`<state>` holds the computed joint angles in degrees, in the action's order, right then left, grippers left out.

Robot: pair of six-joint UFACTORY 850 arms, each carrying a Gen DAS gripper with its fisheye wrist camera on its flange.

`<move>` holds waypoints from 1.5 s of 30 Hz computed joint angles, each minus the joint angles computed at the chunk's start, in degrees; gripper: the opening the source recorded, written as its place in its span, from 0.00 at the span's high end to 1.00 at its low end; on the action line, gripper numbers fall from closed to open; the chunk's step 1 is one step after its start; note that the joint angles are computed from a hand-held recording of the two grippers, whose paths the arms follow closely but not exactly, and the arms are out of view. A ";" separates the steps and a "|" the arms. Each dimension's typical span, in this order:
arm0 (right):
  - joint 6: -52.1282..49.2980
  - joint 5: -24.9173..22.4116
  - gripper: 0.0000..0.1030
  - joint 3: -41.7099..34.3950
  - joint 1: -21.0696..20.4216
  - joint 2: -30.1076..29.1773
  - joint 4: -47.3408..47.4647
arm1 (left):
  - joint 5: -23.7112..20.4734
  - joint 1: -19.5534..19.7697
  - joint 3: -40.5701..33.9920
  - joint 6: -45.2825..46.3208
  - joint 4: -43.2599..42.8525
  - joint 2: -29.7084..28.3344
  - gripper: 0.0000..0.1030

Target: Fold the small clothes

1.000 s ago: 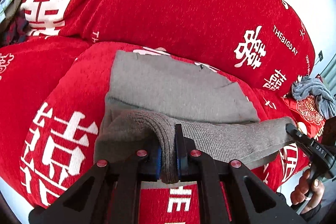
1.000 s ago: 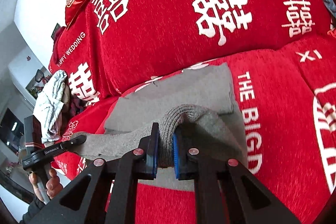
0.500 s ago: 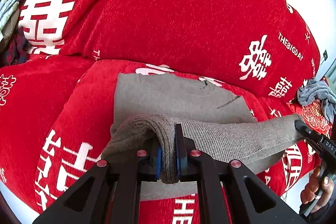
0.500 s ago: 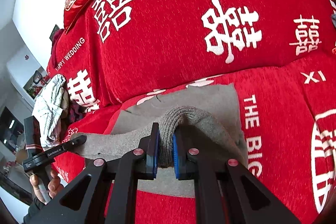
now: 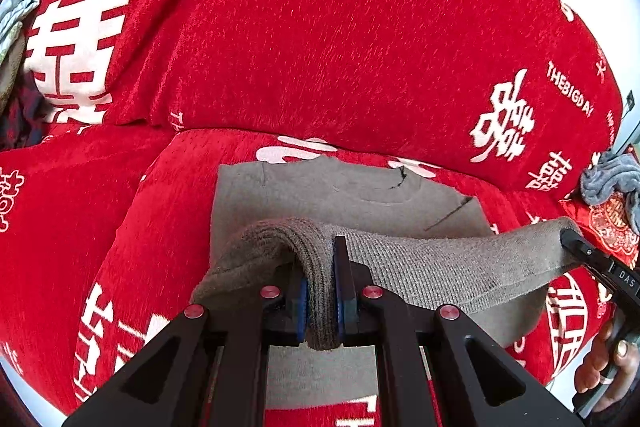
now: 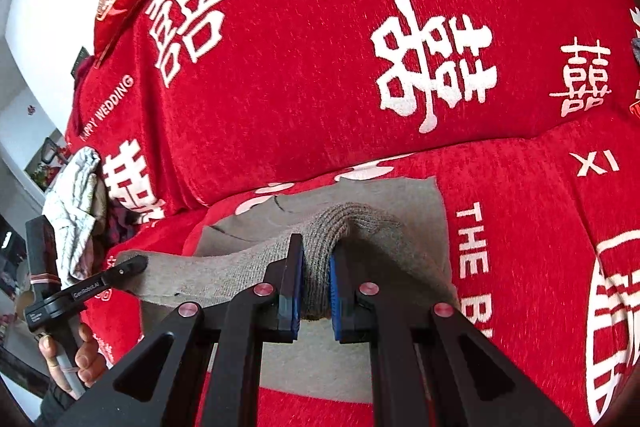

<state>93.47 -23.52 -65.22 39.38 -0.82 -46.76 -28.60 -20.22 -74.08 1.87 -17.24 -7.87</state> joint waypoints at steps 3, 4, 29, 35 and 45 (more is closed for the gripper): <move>-2.81 0.54 0.88 -0.95 -1.22 -1.54 2.61 | -0.73 -0.01 -1.87 -0.92 0.74 -2.24 0.89; -3.37 0.71 0.88 -1.19 -1.58 -2.01 3.22 | -0.97 0.03 -2.49 -1.02 0.78 -2.94 0.89; -12.59 3.46 0.88 -5.16 -9.07 -12.59 16.04 | -7.18 -0.44 -18.15 -1.73 2.62 -20.22 0.89; -13.72 3.23 0.88 -6.24 -9.65 -14.91 17.52 | -11.85 0.66 -22.64 -2.37 1.09 -25.20 0.88; -14.31 8.25 0.52 -4.19 -10.95 -13.68 19.49 | -17.60 5.19 -22.44 10.04 -21.33 -26.44 0.21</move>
